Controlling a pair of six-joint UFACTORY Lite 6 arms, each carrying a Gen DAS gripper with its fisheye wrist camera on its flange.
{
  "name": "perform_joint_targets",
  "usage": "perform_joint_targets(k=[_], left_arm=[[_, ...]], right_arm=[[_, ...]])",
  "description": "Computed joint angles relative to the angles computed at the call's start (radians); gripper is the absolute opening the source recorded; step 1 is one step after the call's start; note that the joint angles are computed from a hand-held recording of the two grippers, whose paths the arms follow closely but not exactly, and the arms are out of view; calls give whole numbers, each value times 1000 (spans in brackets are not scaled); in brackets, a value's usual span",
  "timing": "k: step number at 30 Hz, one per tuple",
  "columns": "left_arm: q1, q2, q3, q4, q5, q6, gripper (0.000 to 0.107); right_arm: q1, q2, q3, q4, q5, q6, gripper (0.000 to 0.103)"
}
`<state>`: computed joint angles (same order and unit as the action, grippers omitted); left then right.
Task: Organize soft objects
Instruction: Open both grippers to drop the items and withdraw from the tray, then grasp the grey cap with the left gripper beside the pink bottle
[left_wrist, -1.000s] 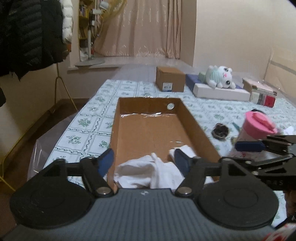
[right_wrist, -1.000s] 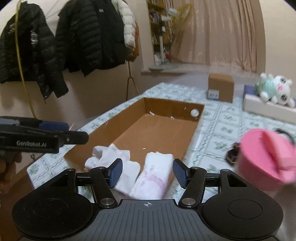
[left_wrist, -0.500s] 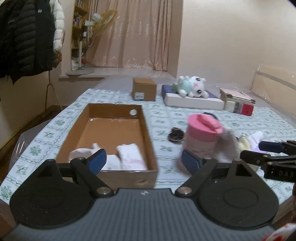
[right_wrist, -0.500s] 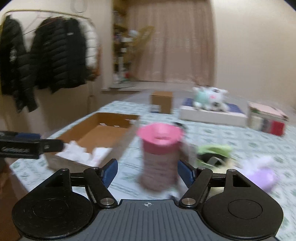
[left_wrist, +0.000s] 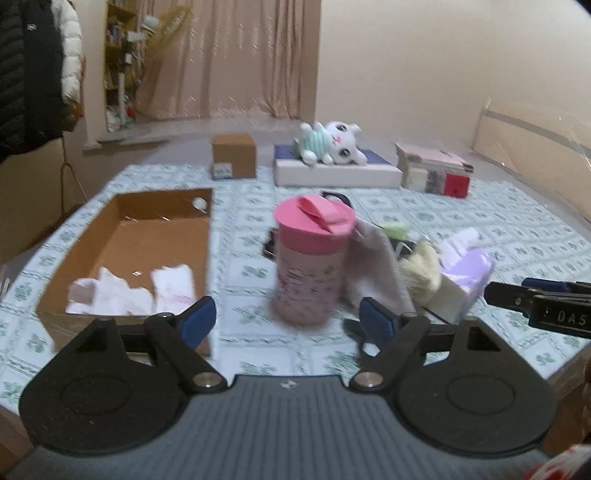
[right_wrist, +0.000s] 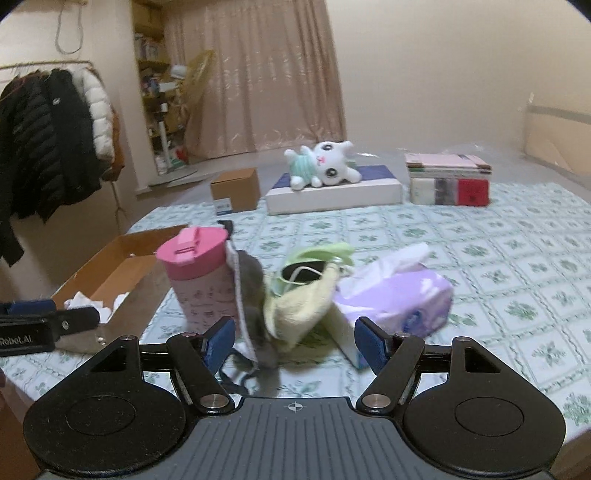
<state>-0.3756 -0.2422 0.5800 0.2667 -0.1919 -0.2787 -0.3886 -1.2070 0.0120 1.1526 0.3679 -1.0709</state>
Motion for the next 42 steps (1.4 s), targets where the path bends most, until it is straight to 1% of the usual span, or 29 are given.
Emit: perform_joint_targets(k=[1,6,8,10,12,16,20,23,25,30,31,33,36,38,41,42], left_arm=[[-20,14,12,-25,6,21,80],[-113,80,68,-269,17,238,79],[-145,112,91,-355,8,309,78],[-170,153,122,-417,4,363,73],[-193,196,156,-465,0,400,69],[-225,299,242,-509,-10,436,68],[-249,395,328,-565,-16,488,63],[-265,471,393,-644,-28,569,59],[-272,522,438,-678,-32,606,53],[-280,642,549,-728,-26,662,44],[-282,666,571,-739,-26,675,40],[-285,703,610,-775,-20,717,38],[-286,755,666,-813,-11,767,31],[-291,785,697,-866,-10,830,26],[-294,814,728,-922,-5,894,16],[-293,820,733,-921,-1,895,10]], right_arm=[[-76,-10,-8,32,64,-55,71],[-277,45,-6,140,207,-246,71],[-322,94,-4,199,231,-334,71],[-371,159,8,258,257,-426,71],[-415,219,20,303,280,-504,71],[-471,328,44,385,306,-630,71],[-460,433,73,488,291,-747,71],[-447,529,101,577,286,-847,71],[-433,585,116,633,281,-908,71],[-407,716,159,754,280,-1037,71],[-401,739,168,774,280,-1058,71],[-392,777,186,805,281,-1093,71],[-381,825,213,837,290,-1136,71],[-368,851,230,863,290,-1165,71],[-354,889,256,894,292,-1196,71],[-352,903,265,901,292,-1203,71]])
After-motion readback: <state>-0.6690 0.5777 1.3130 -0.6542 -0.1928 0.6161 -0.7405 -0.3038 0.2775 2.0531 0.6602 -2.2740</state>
